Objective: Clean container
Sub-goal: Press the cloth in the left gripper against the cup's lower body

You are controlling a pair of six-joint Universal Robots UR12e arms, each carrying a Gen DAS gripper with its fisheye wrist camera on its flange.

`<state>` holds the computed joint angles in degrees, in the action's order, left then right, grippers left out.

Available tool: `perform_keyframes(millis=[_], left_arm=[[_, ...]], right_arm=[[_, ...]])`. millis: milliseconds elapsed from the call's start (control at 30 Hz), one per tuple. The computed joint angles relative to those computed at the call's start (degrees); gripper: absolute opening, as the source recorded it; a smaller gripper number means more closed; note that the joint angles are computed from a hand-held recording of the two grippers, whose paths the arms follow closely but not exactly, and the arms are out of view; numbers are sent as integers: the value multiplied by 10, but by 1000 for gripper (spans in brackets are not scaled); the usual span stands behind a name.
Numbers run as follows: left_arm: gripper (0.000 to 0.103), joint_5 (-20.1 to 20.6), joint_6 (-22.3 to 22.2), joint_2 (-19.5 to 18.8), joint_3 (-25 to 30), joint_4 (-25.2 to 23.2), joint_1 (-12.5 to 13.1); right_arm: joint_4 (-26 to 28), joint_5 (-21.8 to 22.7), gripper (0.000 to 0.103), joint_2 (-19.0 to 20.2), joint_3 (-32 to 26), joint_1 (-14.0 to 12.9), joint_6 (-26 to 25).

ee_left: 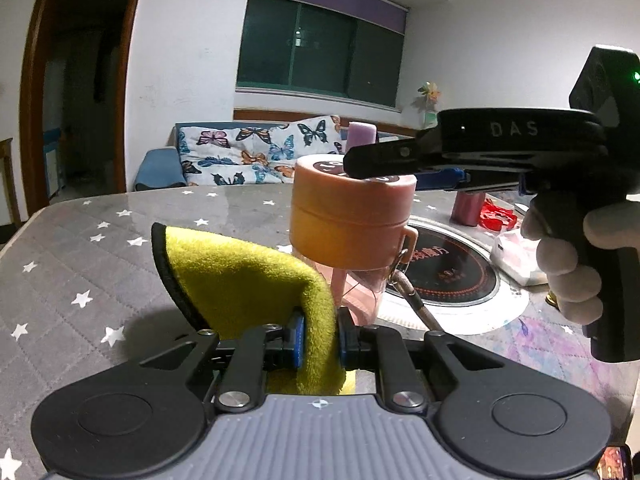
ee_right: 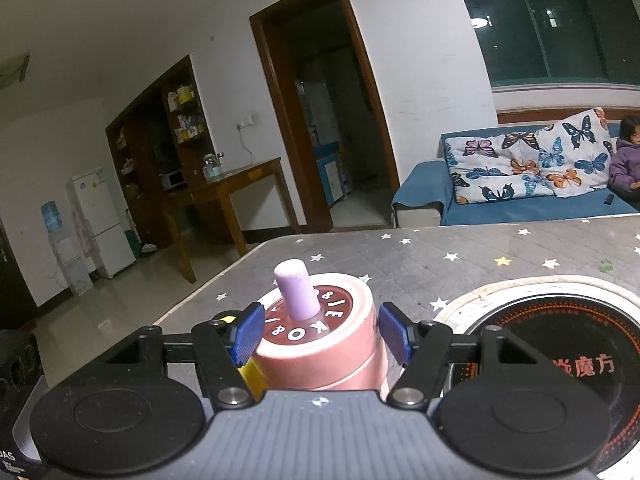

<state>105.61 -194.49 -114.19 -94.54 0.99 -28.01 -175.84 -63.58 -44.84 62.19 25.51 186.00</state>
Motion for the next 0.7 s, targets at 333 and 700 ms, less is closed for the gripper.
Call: perform_keyframes(millis=[333, 700], left_arm=[[18, 5, 12, 1, 2, -17, -1], [33, 23, -14, 0, 14, -54, -4]], right_arm=[[2, -1, 64, 1, -3, -1, 11], [-3, 15, 64, 6, -5, -6, 18]])
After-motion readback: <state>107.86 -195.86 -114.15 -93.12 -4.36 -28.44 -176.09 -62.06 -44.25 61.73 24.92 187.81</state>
